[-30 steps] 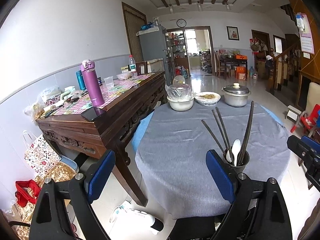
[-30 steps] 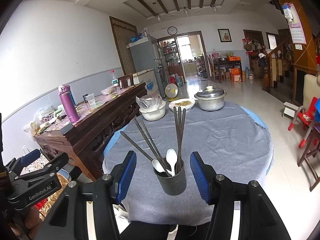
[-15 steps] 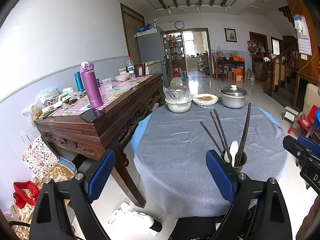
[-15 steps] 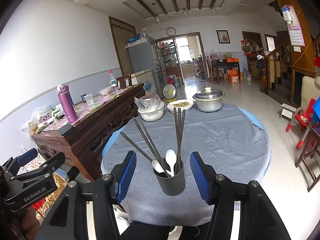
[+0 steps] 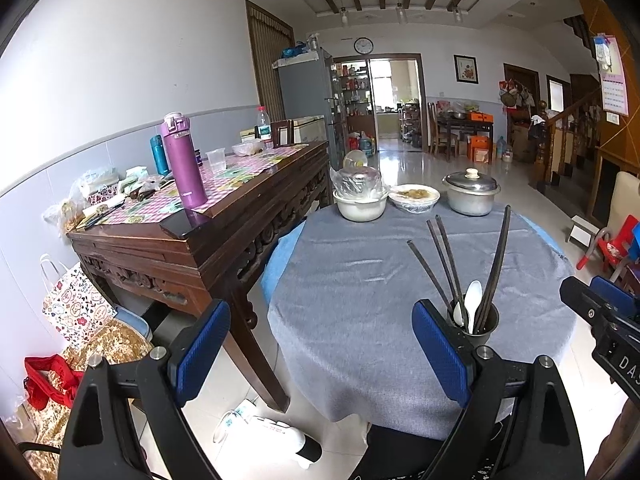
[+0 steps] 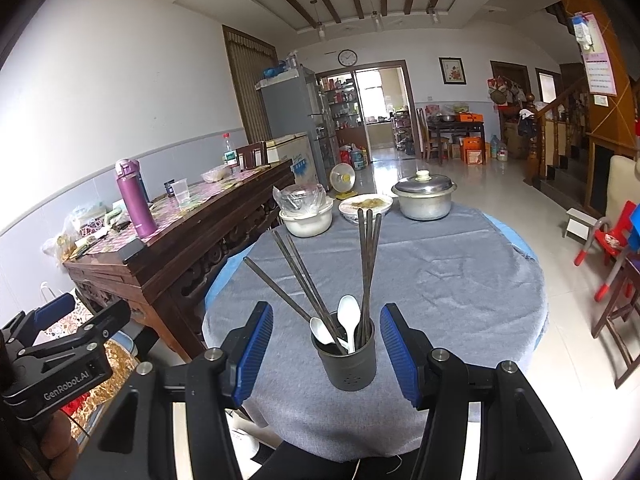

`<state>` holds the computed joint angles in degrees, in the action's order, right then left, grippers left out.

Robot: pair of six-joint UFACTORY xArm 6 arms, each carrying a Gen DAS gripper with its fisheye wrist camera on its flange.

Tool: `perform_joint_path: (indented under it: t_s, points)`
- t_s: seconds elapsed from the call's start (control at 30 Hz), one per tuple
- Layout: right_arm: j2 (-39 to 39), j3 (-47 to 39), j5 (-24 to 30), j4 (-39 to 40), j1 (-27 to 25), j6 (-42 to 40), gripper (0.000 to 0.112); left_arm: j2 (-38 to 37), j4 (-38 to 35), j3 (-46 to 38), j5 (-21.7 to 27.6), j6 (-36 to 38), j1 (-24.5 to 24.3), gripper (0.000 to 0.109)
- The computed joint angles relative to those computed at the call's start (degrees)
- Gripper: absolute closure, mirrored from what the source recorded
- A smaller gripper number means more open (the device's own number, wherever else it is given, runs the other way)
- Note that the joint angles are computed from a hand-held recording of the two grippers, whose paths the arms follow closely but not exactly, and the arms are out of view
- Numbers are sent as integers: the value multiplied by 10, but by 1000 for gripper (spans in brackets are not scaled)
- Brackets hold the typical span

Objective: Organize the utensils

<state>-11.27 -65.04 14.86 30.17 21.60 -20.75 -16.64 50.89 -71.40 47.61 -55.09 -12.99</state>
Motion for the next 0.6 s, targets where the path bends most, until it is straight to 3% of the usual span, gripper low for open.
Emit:
perform_joint_path:
  t_s: [0.6]
  points:
    - [63,-49,23,-2,-10,9,52,45,-52,-21,-26,30,36,16]
